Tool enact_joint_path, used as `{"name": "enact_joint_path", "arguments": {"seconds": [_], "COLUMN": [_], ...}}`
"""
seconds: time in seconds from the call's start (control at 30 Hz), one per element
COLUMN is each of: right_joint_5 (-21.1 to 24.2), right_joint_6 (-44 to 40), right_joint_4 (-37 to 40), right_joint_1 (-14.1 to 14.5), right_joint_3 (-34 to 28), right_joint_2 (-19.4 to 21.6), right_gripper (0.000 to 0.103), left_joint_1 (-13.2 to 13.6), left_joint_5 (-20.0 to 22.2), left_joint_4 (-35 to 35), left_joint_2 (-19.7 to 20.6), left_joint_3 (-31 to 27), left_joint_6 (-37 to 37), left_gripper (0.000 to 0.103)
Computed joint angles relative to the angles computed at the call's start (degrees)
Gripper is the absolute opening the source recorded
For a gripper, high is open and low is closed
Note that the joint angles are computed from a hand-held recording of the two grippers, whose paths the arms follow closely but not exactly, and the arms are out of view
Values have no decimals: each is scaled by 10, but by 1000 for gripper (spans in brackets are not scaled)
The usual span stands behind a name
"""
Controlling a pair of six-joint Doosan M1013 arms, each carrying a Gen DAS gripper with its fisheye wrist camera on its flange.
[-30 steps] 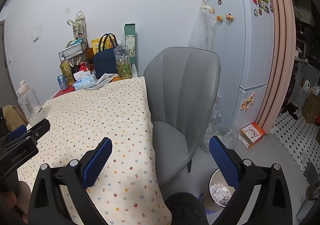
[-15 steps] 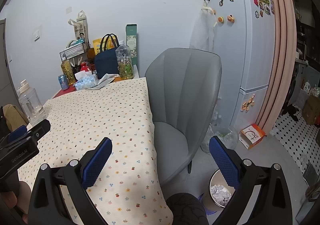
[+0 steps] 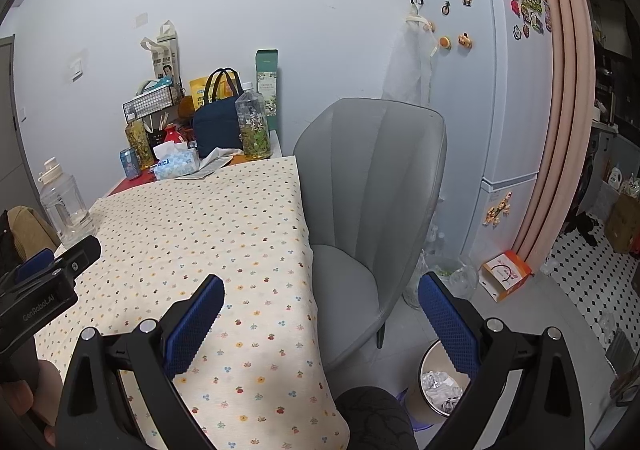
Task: Collect trash
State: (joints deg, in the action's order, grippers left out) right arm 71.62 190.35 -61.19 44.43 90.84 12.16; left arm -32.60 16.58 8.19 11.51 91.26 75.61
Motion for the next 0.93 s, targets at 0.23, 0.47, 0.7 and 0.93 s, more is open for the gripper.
{"name": "enact_joint_path", "arguments": {"seconds": [0.23,0.47,0.7,0.93], "right_joint_5": [-1,-5,-6,-6], "right_joint_6": [2,4,3,3], "right_joint_4": [3,5,6,6], "right_joint_1": [-2,-4,-5,-5], "right_joint_3": [1,5,7,7], "right_joint_2": [-1,-4,-5,-4], "right_gripper": [95,95,95,95], "left_joint_1": [0,-2,-4,-1], "left_joint_5": [1,2,4,3], "left_joint_4": [9,17,23,12], "left_joint_2": [1,4,4,3], "left_joint_3": [-1,-3,-4,-3], "left_joint_6": [-9,-13,-19,-12], "left_gripper": [97,97,97,97]}}
